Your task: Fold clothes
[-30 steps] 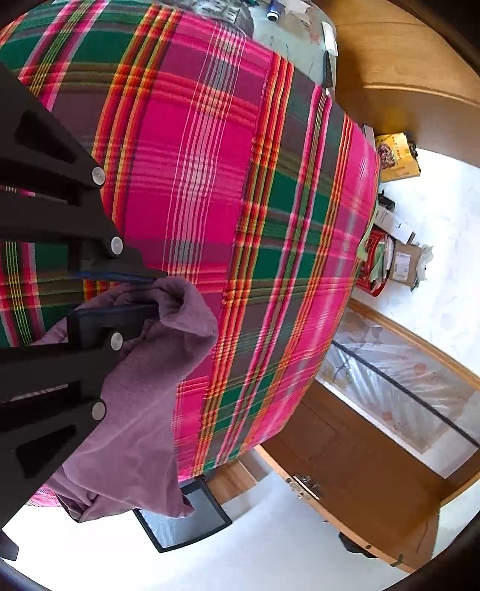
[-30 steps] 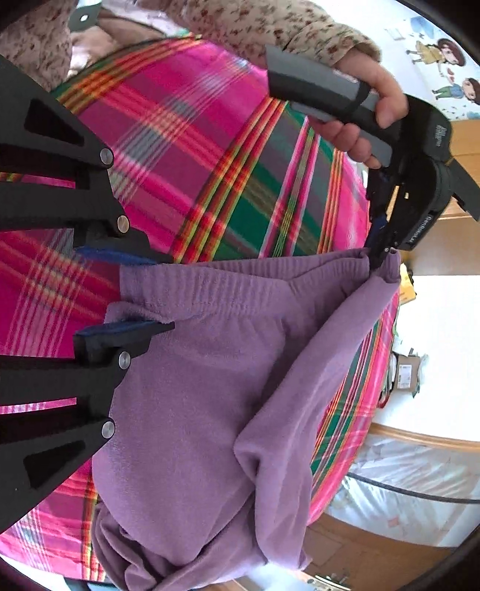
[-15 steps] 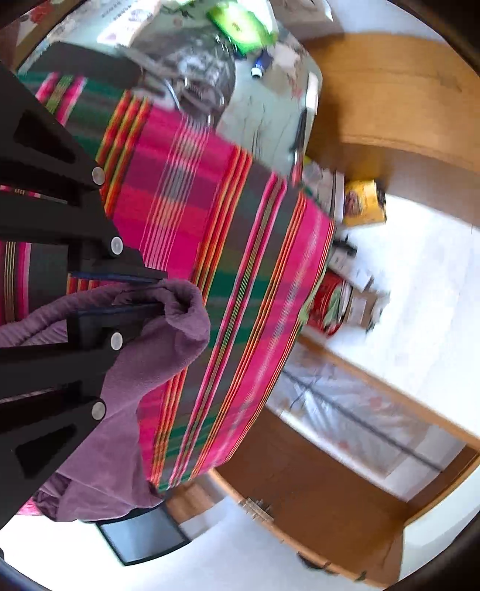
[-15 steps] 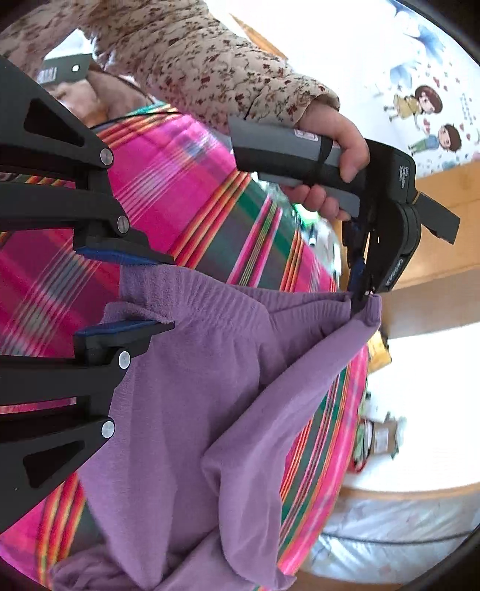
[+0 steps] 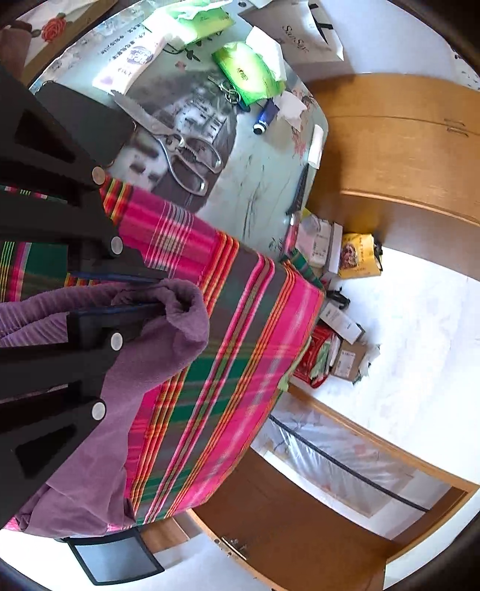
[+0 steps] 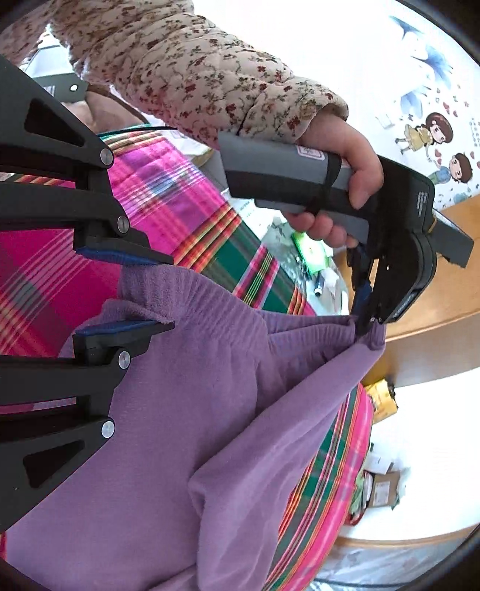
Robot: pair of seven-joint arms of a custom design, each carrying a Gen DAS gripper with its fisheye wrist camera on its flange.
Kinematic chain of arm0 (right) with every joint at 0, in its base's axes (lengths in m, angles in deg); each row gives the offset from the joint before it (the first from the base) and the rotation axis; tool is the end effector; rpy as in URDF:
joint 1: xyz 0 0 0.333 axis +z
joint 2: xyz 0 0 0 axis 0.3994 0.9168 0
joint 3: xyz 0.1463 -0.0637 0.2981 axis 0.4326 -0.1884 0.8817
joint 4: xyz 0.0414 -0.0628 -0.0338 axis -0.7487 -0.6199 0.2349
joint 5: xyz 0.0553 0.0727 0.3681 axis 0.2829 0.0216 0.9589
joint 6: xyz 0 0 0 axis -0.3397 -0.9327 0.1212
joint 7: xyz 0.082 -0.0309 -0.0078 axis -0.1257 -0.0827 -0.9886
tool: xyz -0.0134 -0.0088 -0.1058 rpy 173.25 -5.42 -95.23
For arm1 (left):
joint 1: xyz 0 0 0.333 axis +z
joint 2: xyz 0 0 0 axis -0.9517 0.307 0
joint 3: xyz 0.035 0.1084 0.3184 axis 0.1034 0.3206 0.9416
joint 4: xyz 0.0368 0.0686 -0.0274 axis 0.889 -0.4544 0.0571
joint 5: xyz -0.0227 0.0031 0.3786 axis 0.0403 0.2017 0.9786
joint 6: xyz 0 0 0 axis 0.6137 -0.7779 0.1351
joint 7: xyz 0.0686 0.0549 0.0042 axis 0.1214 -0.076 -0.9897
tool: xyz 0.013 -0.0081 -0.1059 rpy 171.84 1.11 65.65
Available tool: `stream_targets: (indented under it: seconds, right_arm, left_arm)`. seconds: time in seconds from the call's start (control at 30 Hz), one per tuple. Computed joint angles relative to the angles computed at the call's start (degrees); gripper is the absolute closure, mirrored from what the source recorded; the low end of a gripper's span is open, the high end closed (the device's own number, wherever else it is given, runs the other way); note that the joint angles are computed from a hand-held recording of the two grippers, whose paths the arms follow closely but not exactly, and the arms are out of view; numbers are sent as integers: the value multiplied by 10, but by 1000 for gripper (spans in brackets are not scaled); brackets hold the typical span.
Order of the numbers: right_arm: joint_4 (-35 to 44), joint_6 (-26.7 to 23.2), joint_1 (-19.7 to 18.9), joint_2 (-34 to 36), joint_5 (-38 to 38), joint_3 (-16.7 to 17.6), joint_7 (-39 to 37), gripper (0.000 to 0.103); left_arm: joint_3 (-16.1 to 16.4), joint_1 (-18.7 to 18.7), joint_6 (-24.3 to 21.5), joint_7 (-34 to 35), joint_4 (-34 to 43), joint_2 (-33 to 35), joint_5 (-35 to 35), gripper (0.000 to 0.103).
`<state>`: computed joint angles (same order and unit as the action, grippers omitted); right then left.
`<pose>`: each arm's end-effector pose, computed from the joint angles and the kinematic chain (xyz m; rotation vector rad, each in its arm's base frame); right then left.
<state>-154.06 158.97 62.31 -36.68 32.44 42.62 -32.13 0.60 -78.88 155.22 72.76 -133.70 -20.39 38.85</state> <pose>0.3426 0.3417 0.4488 -2.1402 0.9843 -0.0283 0.5391 -0.1695 0.5052 -2.1329 1.6016 -0.9337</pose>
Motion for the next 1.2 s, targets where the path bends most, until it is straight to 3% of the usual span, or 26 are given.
stream_targets:
  seconds: [0.27, 0.47, 0.83, 0.97, 1.2]
  right_arm:
    - [52, -1, 2, 54, -4, 12, 3, 76]
    - [70, 0, -2, 86, -46, 21, 53, 76]
    - [101, -22, -25, 116, -75, 15, 71, 71]
    - [89, -20, -28, 102, -54, 18, 57, 71]
    - [57, -37, -25, 59, 36, 12, -24, 67]
  left_arm:
    - [4, 10, -26, 2, 11, 10, 5, 92]
    - [5, 18, -41, -9, 19, 21, 14, 91]
    - [-1, 12, -114, -43, 23, 26, 66, 87]
    - [2, 15, -138, -39, 10, 7, 52, 87]
    - [8, -4, -103, -6, -72, -58, -24, 85]
